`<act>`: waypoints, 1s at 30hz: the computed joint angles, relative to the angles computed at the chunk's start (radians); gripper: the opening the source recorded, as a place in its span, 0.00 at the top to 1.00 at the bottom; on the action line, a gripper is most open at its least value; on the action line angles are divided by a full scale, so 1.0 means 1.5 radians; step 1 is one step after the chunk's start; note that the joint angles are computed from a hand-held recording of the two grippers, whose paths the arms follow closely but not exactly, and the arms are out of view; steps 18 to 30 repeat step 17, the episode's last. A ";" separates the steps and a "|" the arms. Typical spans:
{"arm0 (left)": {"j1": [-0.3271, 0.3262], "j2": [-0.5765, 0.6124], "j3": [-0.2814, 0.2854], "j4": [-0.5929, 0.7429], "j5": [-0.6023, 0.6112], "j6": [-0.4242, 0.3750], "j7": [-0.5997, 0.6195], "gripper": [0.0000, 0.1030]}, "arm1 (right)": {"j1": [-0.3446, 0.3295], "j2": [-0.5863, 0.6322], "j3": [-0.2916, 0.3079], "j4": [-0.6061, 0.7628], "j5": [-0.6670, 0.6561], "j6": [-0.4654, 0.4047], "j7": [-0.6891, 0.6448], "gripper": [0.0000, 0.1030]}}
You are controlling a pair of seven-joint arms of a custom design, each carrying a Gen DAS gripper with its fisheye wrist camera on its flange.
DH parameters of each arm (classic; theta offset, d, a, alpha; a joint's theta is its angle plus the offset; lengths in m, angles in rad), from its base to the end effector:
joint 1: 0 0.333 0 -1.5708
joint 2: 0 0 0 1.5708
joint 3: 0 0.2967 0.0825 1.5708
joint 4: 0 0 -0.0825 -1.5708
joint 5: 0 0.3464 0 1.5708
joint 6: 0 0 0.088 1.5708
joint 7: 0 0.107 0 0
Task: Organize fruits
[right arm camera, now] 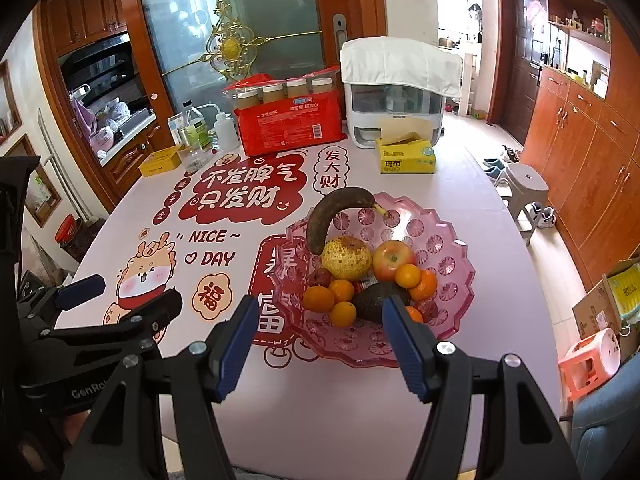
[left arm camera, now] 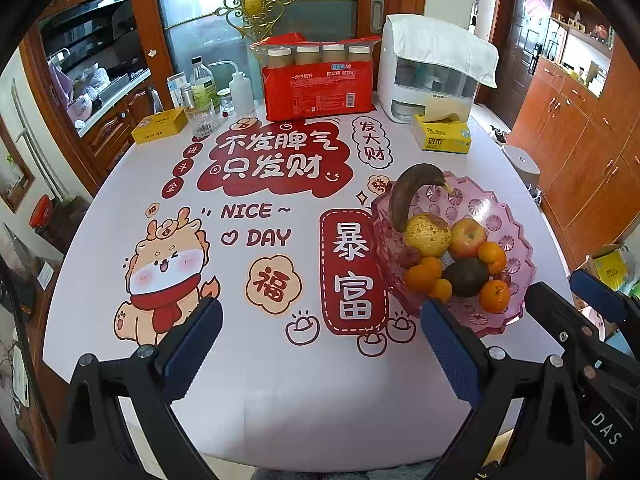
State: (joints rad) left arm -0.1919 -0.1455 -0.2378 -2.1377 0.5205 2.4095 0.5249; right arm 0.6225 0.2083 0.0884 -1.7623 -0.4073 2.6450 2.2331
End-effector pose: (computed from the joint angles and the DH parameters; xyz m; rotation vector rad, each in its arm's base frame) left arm 0.4659 -0.2154 0.5086 -2.1044 1.5654 -0.5067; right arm 0.4719 0.4141 0.5174 -2.0107 1.4337 -0.4572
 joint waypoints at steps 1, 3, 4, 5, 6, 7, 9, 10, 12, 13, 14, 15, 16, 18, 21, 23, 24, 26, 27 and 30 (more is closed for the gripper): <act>0.000 0.000 -0.001 -0.001 0.001 0.000 -0.002 0.04 | -0.002 0.000 0.001 -0.004 0.003 0.004 -0.004 0.37; 0.000 0.000 -0.001 0.000 0.002 -0.002 -0.002 0.04 | -0.004 -0.005 0.002 -0.014 0.008 0.010 -0.009 0.37; 0.000 -0.001 0.000 0.001 0.000 -0.002 0.001 0.04 | -0.005 -0.004 0.002 -0.011 0.011 0.009 -0.013 0.37; 0.000 -0.001 0.001 0.000 0.000 -0.002 0.002 0.04 | -0.006 -0.006 0.002 -0.014 0.013 0.011 -0.015 0.37; 0.000 -0.002 0.000 0.000 0.000 -0.001 0.001 0.04 | -0.008 -0.010 0.003 -0.020 0.017 0.015 -0.018 0.37; 0.000 -0.002 0.001 0.000 -0.001 -0.001 0.004 0.04 | -0.016 -0.003 0.005 -0.006 0.033 0.011 -0.039 0.37; -0.001 0.004 -0.003 0.002 0.007 -0.002 -0.007 0.04 | -0.016 -0.005 0.005 -0.011 0.040 0.015 -0.046 0.37; -0.001 0.004 -0.002 0.001 0.007 -0.002 -0.007 0.04 | -0.021 0.000 0.006 -0.003 0.050 0.013 -0.059 0.37; -0.002 0.004 -0.002 -0.001 0.008 0.000 -0.008 0.04 | -0.019 -0.005 0.005 -0.010 0.055 0.017 -0.063 0.37; -0.002 0.004 -0.002 0.000 0.008 -0.001 -0.007 0.04 | -0.024 -0.001 0.006 -0.003 0.066 0.015 -0.076 0.37; -0.002 0.004 -0.001 0.001 0.006 -0.002 -0.005 0.04 | -0.023 -0.002 0.006 -0.005 0.069 0.016 -0.079 0.37; -0.002 0.004 -0.001 0.001 0.006 -0.002 -0.005 0.04 | -0.023 -0.002 0.006 -0.005 0.071 0.016 -0.080 0.37; -0.003 0.004 -0.001 0.002 0.006 -0.002 -0.005 0.04 | -0.022 -0.003 0.005 -0.006 0.071 0.016 -0.079 0.37; -0.003 0.004 -0.001 0.002 0.005 -0.002 -0.004 0.04 | -0.021 -0.002 0.004 -0.005 0.071 0.015 -0.080 0.37; -0.003 0.004 -0.001 0.002 0.005 -0.002 -0.004 0.04 | -0.021 -0.002 0.004 -0.005 0.071 0.015 -0.080 0.37; -0.003 0.004 -0.001 0.002 0.005 -0.002 -0.004 0.04 | -0.021 -0.002 0.004 -0.005 0.071 0.015 -0.080 0.37; -0.003 0.004 -0.001 0.002 0.005 -0.002 -0.004 0.04 | -0.021 -0.002 0.004 -0.005 0.071 0.015 -0.080 0.37; -0.003 0.004 -0.001 0.002 0.005 -0.002 -0.004 0.04 | -0.021 -0.002 0.004 -0.005 0.071 0.015 -0.080 0.37; -0.003 0.004 -0.001 0.002 0.005 -0.002 -0.004 0.04 | -0.021 -0.002 0.004 -0.005 0.071 0.015 -0.080 0.37; -0.003 0.004 -0.001 0.002 0.005 -0.002 -0.004 0.04 | -0.021 -0.002 0.004 -0.005 0.071 0.015 -0.080 0.37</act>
